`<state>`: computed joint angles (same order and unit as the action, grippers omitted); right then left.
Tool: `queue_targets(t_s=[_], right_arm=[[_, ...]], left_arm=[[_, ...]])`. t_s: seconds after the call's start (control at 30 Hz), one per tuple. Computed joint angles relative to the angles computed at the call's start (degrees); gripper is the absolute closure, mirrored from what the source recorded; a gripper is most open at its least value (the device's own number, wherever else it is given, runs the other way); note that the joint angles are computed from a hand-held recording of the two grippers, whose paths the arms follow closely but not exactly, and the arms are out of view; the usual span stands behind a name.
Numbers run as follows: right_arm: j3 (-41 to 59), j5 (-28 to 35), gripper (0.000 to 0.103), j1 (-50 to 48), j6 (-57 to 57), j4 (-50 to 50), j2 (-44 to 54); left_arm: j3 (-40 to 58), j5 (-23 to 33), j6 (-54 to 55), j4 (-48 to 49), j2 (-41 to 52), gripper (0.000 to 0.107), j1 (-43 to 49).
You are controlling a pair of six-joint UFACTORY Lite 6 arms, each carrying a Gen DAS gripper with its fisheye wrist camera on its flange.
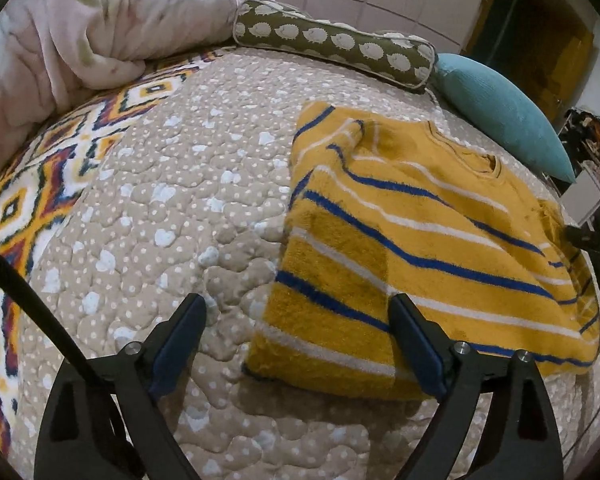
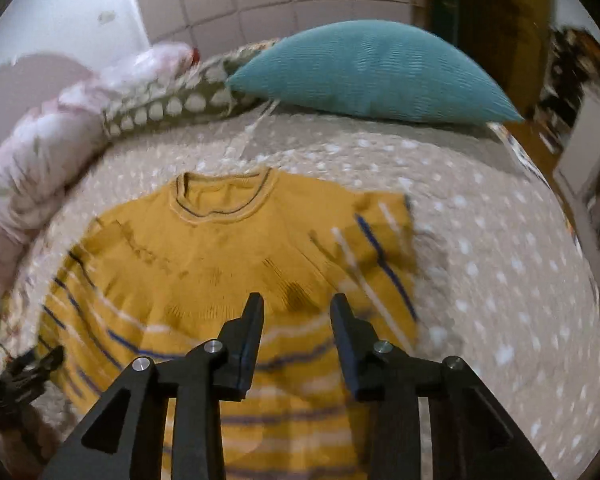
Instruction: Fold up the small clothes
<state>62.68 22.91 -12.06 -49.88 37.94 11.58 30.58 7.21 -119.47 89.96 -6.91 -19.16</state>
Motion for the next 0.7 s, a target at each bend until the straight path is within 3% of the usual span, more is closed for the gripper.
queue_targets(t_s=[0.13, 0.2, 0.27, 0.33, 0.43, 0.53, 0.63, 0.7], right_arm=[[12.6, -4.1, 0.073, 2.1, 20.9, -22.1, 15.6], [17.3, -4.0, 0.072, 2.2, 32.9, -29.2, 17.8], [17.2, -5.1, 0.07, 1.4, 38.0, -31.7, 15.8], [14.1, -3.5, 0.07, -0.2, 33.4, -24.5, 10.3], [6.6, 1.2, 0.068, -4.5, 15.5, -8.2, 1.2], [-6.6, 7.1, 0.068, -8.8, -2.5, 4.8, -12.2], [-17.9, 12.5, 0.068, -11.9, -13.6, 10.1, -20.2], [-23.7, 10.1, 0.068, -12.3, -17.0, 9.9, -21.3]], left_arm=[[0.4, -1.2, -0.1, 0.5, 0.5, 0.012, 0.9], [0.5, -1.6, 0.4, 0.2, 0.6, 0.012, 1.3], [0.5, -1.7, 0.9, -0.3, 0.6, 0.012, 1.4], [0.4, -1.9, 1.3, -0.6, 0.3, 0.012, 1.6], [0.1, -0.4, 13.1, -12.6, -1.2, 0.012, 0.6], [-1.2, 5.6, 15.9, -15.8, -5.0, 0.012, -3.3], [-2.2, 10.2, 18.6, -19.3, -7.6, 0.012, -5.2], [-3.9, 8.9, 22.3, -22.9, -10.2, 0.012, -3.5]])
